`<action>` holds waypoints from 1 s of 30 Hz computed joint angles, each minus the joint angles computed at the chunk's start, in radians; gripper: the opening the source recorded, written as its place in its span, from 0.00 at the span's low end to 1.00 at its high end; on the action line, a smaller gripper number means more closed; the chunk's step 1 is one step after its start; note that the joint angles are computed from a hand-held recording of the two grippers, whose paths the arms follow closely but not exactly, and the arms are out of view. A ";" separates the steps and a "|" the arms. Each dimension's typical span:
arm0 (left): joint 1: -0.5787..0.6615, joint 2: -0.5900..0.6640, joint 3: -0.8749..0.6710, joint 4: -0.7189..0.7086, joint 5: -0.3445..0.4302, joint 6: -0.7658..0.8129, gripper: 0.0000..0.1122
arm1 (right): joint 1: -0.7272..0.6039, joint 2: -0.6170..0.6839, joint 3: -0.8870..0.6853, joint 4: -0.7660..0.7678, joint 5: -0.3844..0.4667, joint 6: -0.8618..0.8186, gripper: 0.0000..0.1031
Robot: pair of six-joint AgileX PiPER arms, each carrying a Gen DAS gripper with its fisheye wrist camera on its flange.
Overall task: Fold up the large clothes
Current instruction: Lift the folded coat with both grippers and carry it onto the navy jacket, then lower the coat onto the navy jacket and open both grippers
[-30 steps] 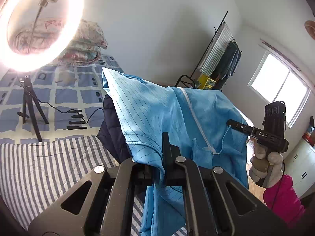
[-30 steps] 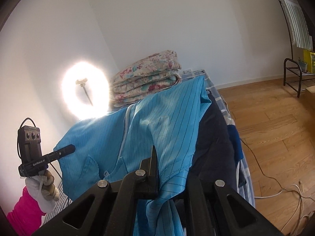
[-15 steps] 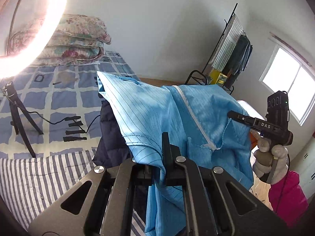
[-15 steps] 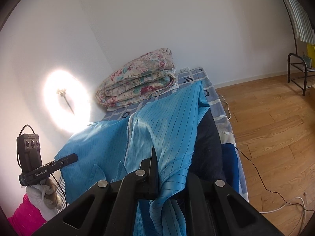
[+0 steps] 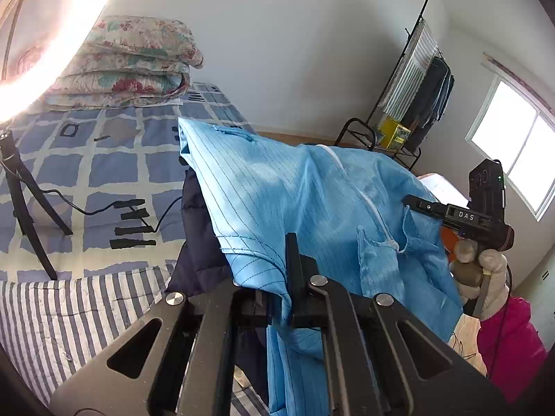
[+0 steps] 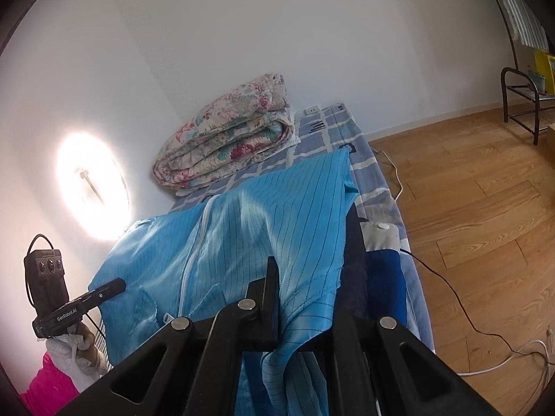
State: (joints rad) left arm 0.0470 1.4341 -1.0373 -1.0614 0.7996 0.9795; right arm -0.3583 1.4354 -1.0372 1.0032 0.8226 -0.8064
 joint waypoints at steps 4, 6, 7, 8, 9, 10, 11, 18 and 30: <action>0.010 0.022 -0.002 0.002 0.004 -0.001 0.04 | 0.022 0.014 -0.008 -0.030 -0.019 0.022 0.04; 0.013 0.028 -0.003 0.008 0.002 -0.003 0.08 | 0.034 0.013 -0.007 -0.063 -0.034 0.057 0.06; 0.013 0.032 -0.004 0.018 0.000 -0.011 0.10 | 0.041 0.014 -0.006 -0.084 -0.043 0.080 0.07; 0.009 0.028 -0.006 0.036 -0.005 -0.033 0.13 | 0.051 0.016 -0.008 -0.106 -0.054 0.102 0.09; 0.009 0.027 -0.007 0.045 -0.007 -0.047 0.19 | 0.060 0.015 -0.007 -0.133 -0.068 0.128 0.11; 0.007 0.028 -0.008 0.061 -0.009 -0.061 0.25 | 0.068 0.013 -0.006 -0.157 -0.080 0.151 0.13; 0.005 0.026 -0.005 0.074 -0.020 -0.075 0.28 | 0.075 0.009 -0.004 -0.184 -0.093 0.176 0.17; 0.030 0.001 0.027 0.072 -0.021 -0.070 0.43 | 0.080 -0.035 0.029 -0.288 -0.130 0.285 0.32; 0.096 -0.160 0.133 0.063 0.058 -0.029 0.47 | 0.049 -0.220 0.121 -0.343 -0.121 0.377 0.50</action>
State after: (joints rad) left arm 0.1432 1.2740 -0.9043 -0.9985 0.8575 0.9510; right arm -0.3098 1.2155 -0.9157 0.6606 0.7020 -0.4295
